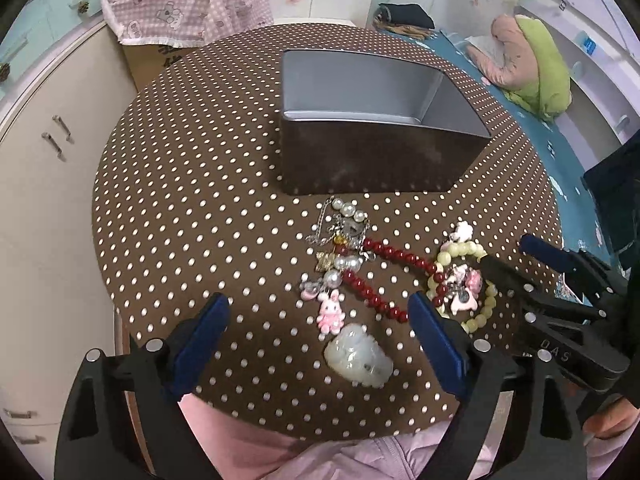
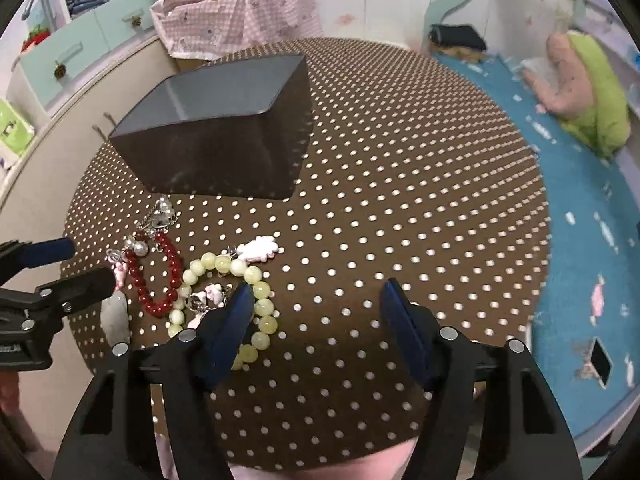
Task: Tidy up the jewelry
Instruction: 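Grasp the red bead bracelet with the left gripper while the right grasps the yellow bead bracelet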
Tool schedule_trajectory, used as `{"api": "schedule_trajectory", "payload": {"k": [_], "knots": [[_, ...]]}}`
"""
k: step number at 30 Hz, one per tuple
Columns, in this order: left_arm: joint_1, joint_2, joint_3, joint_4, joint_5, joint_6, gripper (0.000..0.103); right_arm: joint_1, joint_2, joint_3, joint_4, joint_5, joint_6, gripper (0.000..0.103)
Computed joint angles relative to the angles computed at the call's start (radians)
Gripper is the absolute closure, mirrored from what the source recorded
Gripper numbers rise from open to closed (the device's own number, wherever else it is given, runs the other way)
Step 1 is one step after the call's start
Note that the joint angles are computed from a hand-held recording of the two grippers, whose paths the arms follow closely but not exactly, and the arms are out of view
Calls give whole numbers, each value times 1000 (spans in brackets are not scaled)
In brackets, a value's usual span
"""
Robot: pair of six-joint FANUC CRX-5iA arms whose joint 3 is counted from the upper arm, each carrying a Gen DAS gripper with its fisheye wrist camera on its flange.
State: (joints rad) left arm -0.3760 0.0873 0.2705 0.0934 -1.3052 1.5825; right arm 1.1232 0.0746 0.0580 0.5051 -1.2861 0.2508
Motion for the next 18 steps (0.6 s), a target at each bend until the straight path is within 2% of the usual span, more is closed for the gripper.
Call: {"api": "schedule_trajectory", "payload": {"k": [2,4,8,11,13,15,18], "knots": [[-7,20,23,-10,-8,2,16,-6,11,11,-3,0,20,40],[-7,35,38,-6,-14,-1,19,-18,27,32,-10,4,62,47],[-22,90,100,-18,-38,12,37,-23,80,80,9,-11,129,52],[-27,128,136,-31,-68,16,48,-30,93,91,13,10,139,63],[-35,131,141,-46,-59,9,57,-32,93,89,11,24,148,77],[-43,137,156,-72,-61,26,79,-36,93,89,8,44,161,85],[-30,141,156,-46,-60,21,89,-32,85,81,10,48,160,90]]}}
